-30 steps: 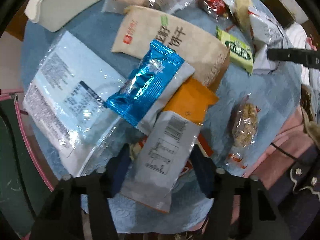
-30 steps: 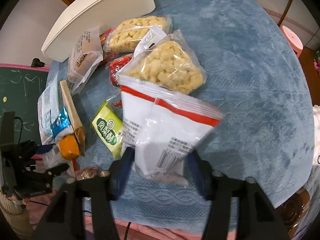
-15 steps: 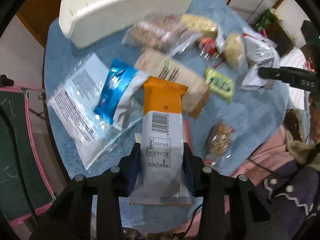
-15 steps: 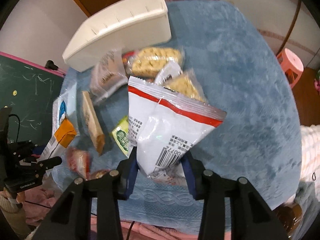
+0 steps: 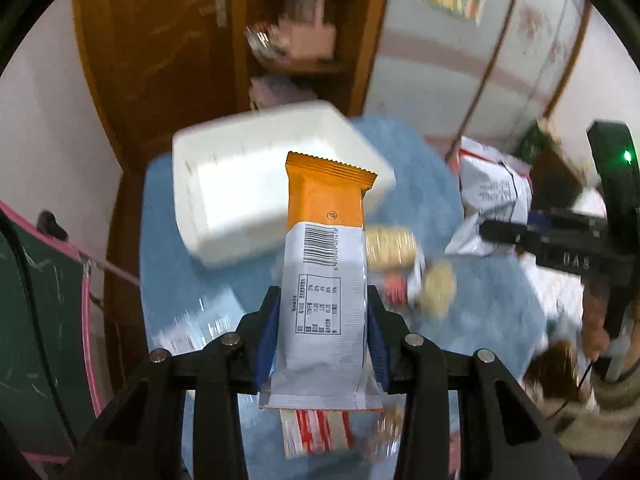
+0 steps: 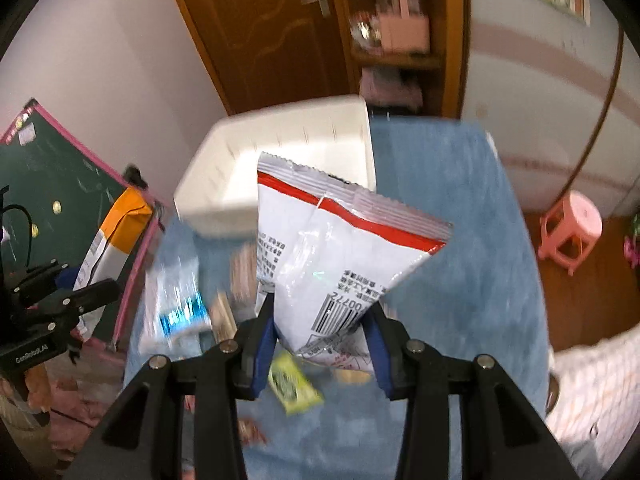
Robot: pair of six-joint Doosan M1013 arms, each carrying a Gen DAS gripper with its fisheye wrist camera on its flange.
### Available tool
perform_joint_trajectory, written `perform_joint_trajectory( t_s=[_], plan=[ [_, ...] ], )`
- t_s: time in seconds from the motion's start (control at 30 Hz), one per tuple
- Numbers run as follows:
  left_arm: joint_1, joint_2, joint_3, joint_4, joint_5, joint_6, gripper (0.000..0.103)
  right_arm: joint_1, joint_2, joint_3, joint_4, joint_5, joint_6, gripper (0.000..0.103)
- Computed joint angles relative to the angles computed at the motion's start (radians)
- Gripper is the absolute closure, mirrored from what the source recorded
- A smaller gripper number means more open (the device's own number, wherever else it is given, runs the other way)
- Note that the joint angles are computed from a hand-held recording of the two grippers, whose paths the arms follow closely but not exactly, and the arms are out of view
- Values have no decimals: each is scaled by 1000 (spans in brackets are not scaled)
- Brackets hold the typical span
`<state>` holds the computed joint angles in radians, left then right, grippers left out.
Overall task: Organize snacks
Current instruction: 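Carry both snacks into the white bin and open both tools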
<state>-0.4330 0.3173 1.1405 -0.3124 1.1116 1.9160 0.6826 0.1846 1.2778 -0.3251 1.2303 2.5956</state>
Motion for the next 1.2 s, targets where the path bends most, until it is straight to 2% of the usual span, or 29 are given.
perform_joint_trajectory(
  t_s=[0.13,0.33,0.5,0.57,0.6,0.63,0.67,0.7,0.83,0.93,1.03,1.2],
  plan=[
    [0,52,-104,-1,-36,-68,65,-34,35,-76,-58,-42,-28,61],
    [-29,155,-251,113,-94,-158,65,-109,115,-190,-7,-77,-115,61],
    [-31,255,-376,151,-45,-238,63,-147,191,-268,23,-28,-163,61],
    [-32,301,-432,179,-3,-266,61,-158,231,-306,31,23,-198,59],
    [-32,318,-453,188,22,-275,55,-161,250,-324,22,56,-213,59],
    [-33,346,-494,196,70,-286,29,-162,271,-341,9,89,-230,59],
    [-34,360,-512,210,98,-300,7,-162,280,-345,7,101,-240,57],
    [-36,370,-520,231,109,-320,5,-164,286,-346,13,106,-249,57],
    [-30,381,-522,216,118,-335,5,-193,268,-291,126,29,-245,57],
    [-25,354,-474,190,75,-320,5,-200,247,-260,164,0,-231,56],
    [-24,303,-392,181,-11,-289,5,-188,233,-254,128,10,-220,56],
    [-21,241,-323,153,-70,-255,5,-154,206,-246,21,19,-186,56]
  ],
)
